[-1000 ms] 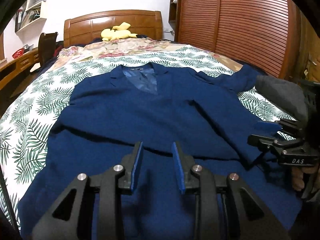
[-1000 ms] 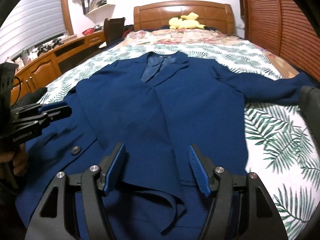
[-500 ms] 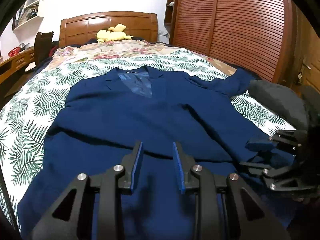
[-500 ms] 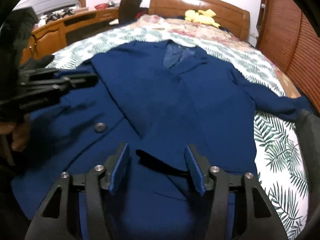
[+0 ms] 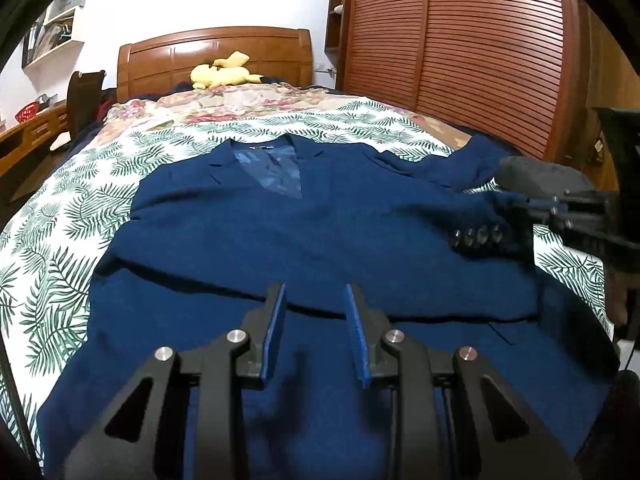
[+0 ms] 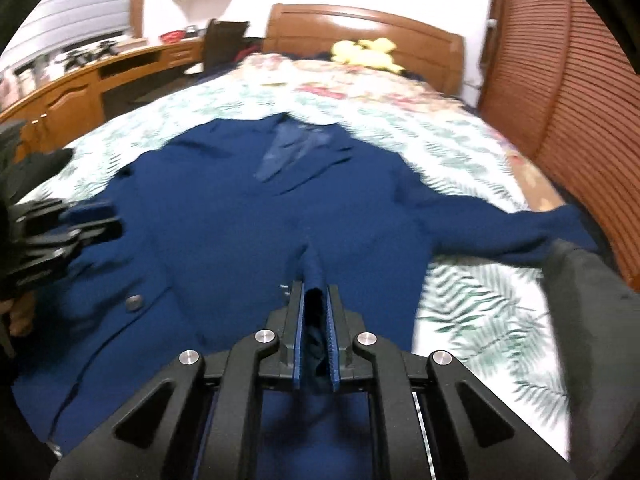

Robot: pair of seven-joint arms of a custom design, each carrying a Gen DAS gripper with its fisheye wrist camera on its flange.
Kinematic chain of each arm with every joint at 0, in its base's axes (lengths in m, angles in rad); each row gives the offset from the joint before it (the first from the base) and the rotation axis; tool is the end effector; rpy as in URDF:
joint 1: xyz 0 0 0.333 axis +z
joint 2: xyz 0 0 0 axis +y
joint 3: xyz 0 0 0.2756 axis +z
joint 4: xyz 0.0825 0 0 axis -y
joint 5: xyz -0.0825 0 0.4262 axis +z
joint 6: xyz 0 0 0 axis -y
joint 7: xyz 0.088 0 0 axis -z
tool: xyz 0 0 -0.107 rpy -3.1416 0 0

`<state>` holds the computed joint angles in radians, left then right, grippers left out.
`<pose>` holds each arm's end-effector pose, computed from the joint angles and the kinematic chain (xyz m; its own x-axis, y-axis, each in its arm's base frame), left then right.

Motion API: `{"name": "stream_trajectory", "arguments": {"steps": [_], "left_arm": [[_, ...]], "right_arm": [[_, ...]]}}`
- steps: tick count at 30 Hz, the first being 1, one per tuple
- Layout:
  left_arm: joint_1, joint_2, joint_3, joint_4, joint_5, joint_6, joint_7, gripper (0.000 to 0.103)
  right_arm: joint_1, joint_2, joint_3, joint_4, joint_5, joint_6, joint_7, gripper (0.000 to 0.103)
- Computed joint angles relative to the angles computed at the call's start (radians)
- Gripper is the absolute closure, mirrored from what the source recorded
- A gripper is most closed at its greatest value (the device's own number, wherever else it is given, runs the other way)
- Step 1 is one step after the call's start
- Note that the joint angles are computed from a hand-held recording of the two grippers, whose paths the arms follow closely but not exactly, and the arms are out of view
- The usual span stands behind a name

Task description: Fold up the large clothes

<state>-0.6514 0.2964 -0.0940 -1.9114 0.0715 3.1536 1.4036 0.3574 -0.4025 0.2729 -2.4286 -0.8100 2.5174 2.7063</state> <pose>0.5051 -0.4688 0.3949 -0.6298 -0.7696 0.1053 -0.5084 0.3059 -0.8050 0.4123 0.3098 0.4421 0.0028 -0.9893 0.1459 -0.6843 -0.1083 -0.7211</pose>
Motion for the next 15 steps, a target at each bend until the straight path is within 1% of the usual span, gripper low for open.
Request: {"name": "stream_trajectory", "arguments": {"steps": [3, 4, 7, 10, 13, 15], "left_arm": [[-0.003, -0.002, 0.003, -0.002, 0.002, 0.001, -0.003, 0.075], [-0.003, -0.002, 0.003, -0.002, 0.003, 0.001, -0.003, 0.075], [0.008, -0.006, -0.008, -0.005, -0.004, -0.001, -0.001, 0.075], [0.015, -0.011, -0.017, -0.012, -0.010, 0.001, 0.003, 0.075], [0.012, -0.013, -0.014, -0.014, -0.008, 0.001, 0.001, 0.075], [0.012, -0.013, -0.014, -0.014, -0.007, 0.001, 0.002, 0.075]], "right_arm": [[-0.010, -0.026, -0.001, -0.008, -0.005, -0.041, -0.001, 0.096], [-0.014, -0.029, 0.000, -0.007, -0.010, -0.054, -0.006, 0.100], [-0.019, -0.030, 0.005, 0.002, -0.016, -0.107, -0.024, 0.101], [-0.028, -0.035, 0.013, 0.009, -0.025, -0.171, 0.011, 0.101], [-0.030, -0.066, -0.006, -0.019, -0.023, -0.141, 0.049, 0.100], [-0.029, -0.068, -0.011, -0.025, -0.014, -0.125, 0.050, 0.098]]}}
